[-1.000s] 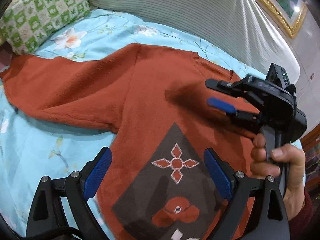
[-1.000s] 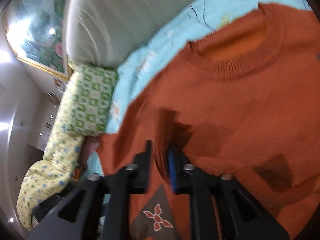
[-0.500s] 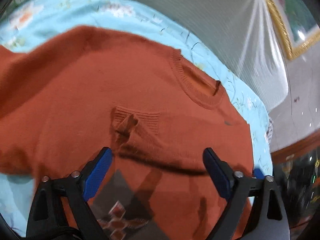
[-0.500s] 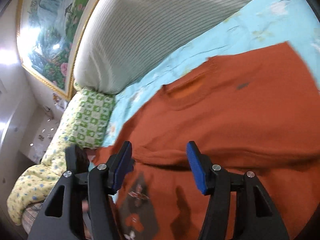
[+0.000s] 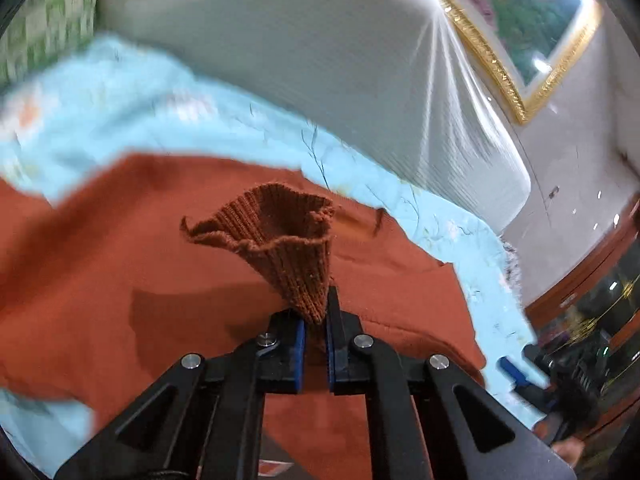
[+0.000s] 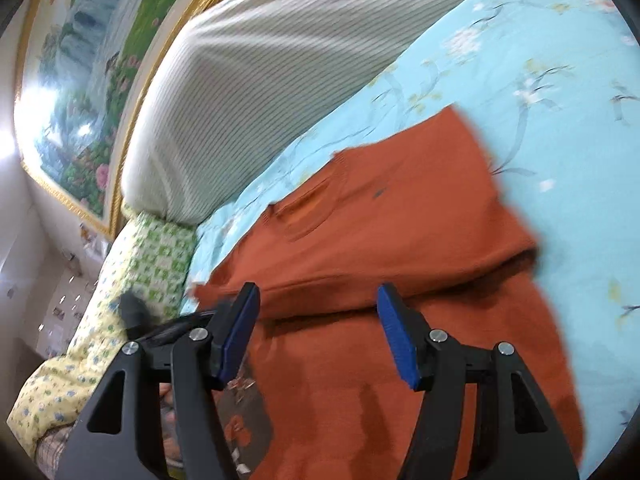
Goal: Fold small clothes
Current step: 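Grasp the other sleeve cuff with the left gripper and lift it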
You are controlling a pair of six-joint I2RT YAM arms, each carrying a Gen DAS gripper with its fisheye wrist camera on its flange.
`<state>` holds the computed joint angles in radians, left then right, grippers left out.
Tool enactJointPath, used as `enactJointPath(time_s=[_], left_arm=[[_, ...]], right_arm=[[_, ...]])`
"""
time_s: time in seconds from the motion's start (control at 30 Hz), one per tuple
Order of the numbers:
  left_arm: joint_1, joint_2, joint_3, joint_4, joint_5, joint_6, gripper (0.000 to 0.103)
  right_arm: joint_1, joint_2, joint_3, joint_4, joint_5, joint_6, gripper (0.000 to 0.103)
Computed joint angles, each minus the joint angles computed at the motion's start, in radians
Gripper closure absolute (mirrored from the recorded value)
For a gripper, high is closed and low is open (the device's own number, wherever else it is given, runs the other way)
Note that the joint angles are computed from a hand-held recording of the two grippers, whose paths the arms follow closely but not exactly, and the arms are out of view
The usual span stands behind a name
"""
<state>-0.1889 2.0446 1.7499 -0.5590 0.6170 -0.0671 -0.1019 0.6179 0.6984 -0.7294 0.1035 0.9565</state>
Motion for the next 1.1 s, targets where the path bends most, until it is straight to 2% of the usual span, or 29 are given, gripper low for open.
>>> enactJointPath(time_s=[0.1, 0.17, 0.23, 0.3, 0.4, 0.53, 0.63, 0.7, 0.73, 0.77, 0.83, 0.87, 0.97, 1.03, 1.1], left_arm=[[0.019, 0.086, 0.054, -0.078, -0.043, 0.056, 0.097], [0.028, 0.099, 0.018, -0.050, -0.055, 0.060, 0.097], [0.034, 0.107, -0.003, -0.042, -0.042, 0.056, 0.097], [0.042, 0.097, -0.035, -0.007, -0.031, 0.052, 0.096], [0.057, 0.076, -0.066, 0.028, -0.011, 0.048, 0.096], [0.067, 0.056, -0.079, 0.022, -0.042, 0.050, 0.096], [0.079, 0.047, -0.095, 0.029, -0.037, 0.049, 0.096], [0.087, 0.041, -0.102, 0.034, -0.027, 0.054, 0.096], [0.091, 0.034, -0.112, 0.049, -0.024, 0.051, 0.096], [0.098, 0.027, -0.119, 0.058, -0.015, 0.052, 0.096], [0.104, 0.027, -0.119, 0.059, -0.003, 0.052, 0.096], [0.102, 0.030, -0.109, 0.043, -0.012, 0.057, 0.096], [0.105, 0.006, -0.125, 0.019, -0.023, 0.073, 0.090], [0.120, -0.025, -0.154, 0.013, -0.008, 0.081, 0.081], [0.141, -0.051, -0.178, 0.002, 0.005, 0.079, 0.073]], right_arm=[[-0.098, -0.022, -0.005, -0.039, -0.022, -0.038, 0.041], [-0.164, -0.006, 0.003, -0.064, -0.046, -0.067, 0.041], [-0.261, 0.032, 0.019, -0.074, -0.099, -0.152, 0.039], [-0.329, 0.123, 0.063, -0.089, -0.106, -0.265, 0.032], [-0.423, 0.299, 0.129, -0.057, -0.101, -0.433, 0.030], [-0.513, 0.519, 0.192, -0.029, -0.169, -0.553, 0.030], [-0.476, 0.613, 0.202, -0.009, -0.149, -0.602, 0.031], [-0.396, 0.638, 0.201, 0.002, -0.068, -0.666, 0.074], [-0.392, 0.641, 0.203, 0.006, -0.076, -0.674, 0.089], [-0.400, 0.629, 0.205, 0.013, -0.069, -0.661, 0.094], [-0.418, 0.593, 0.208, 0.024, 0.002, -0.640, 0.100], [-0.432, 0.590, 0.220, 0.007, 0.056, -0.609, 0.100], [-0.425, 0.582, 0.247, -0.056, 0.110, -0.546, 0.099], [-0.378, 0.482, 0.201, -0.001, 0.024, -0.524, 0.099], [-0.298, 0.473, 0.194, 0.034, -0.067, -0.518, 0.098]])
